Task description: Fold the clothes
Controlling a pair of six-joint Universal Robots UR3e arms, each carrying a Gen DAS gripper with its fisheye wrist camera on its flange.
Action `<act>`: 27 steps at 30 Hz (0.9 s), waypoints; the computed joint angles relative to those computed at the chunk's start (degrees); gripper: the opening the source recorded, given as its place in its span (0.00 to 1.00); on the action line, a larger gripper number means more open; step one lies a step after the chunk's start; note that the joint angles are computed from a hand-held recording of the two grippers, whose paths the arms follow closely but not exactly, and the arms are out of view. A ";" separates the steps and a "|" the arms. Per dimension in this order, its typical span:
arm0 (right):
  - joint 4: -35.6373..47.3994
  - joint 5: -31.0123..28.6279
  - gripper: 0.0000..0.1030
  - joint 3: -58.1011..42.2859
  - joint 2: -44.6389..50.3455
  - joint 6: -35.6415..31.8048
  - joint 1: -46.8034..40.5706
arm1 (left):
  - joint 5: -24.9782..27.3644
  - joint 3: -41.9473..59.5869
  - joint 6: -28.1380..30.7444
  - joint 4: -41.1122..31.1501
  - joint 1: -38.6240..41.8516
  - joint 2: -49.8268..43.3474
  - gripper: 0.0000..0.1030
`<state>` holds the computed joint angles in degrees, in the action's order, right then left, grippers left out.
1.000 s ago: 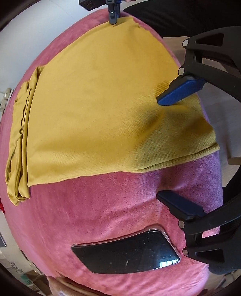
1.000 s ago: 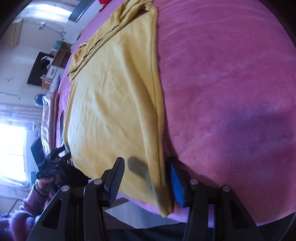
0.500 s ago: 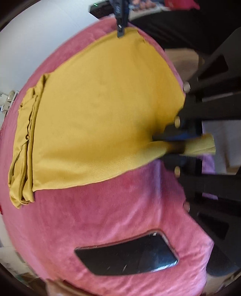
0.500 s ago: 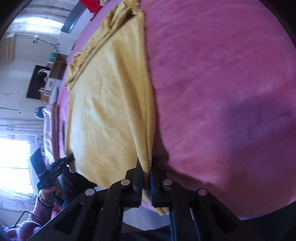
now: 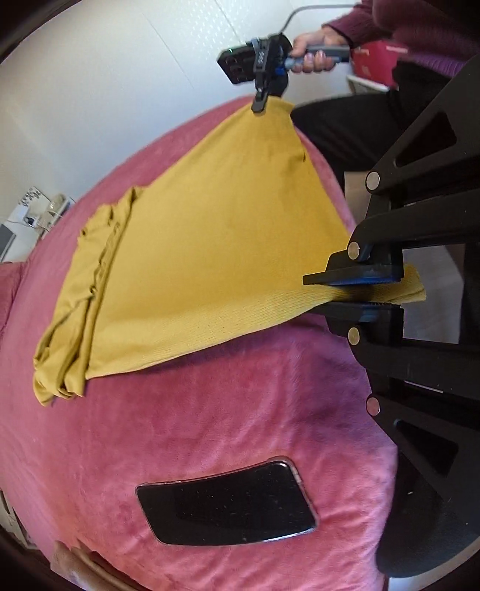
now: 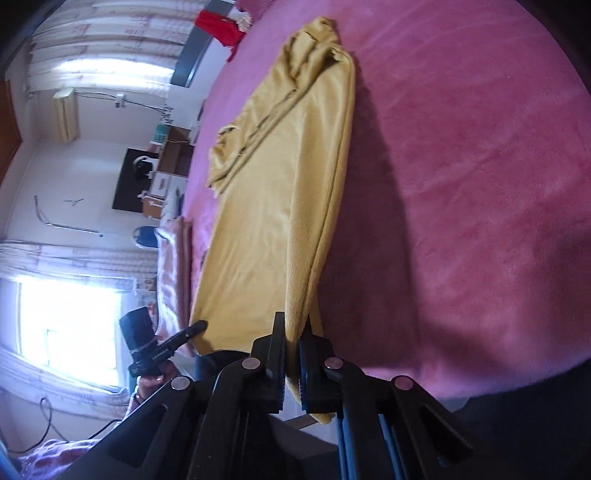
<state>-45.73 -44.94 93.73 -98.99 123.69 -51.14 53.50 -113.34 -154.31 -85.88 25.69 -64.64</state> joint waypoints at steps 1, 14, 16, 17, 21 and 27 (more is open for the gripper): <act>2.55 0.25 0.04 -0.82 -0.22 -1.30 -0.67 | -1.19 0.71 1.59 -3.41 1.65 1.41 0.06; 5.85 -0.91 0.03 1.78 1.82 -1.08 -4.52 | -7.79 -1.86 0.58 -11.95 8.50 3.98 0.06; 6.75 0.86 0.03 -0.54 4.73 0.33 -3.31 | -9.28 1.31 -0.98 -10.05 6.94 -0.34 0.06; 7.31 2.45 0.03 -2.77 6.94 1.18 -2.31 | -10.44 3.51 -2.25 -8.68 6.38 -3.39 0.06; 6.51 13.04 0.03 -17.26 19.07 8.40 4.67 | -15.45 14.00 -13.59 1.39 3.27 -18.98 0.06; -19.78 25.27 0.03 -33.63 35.83 39.33 13.60 | -16.04 37.38 -33.61 15.33 0.41 -43.34 0.06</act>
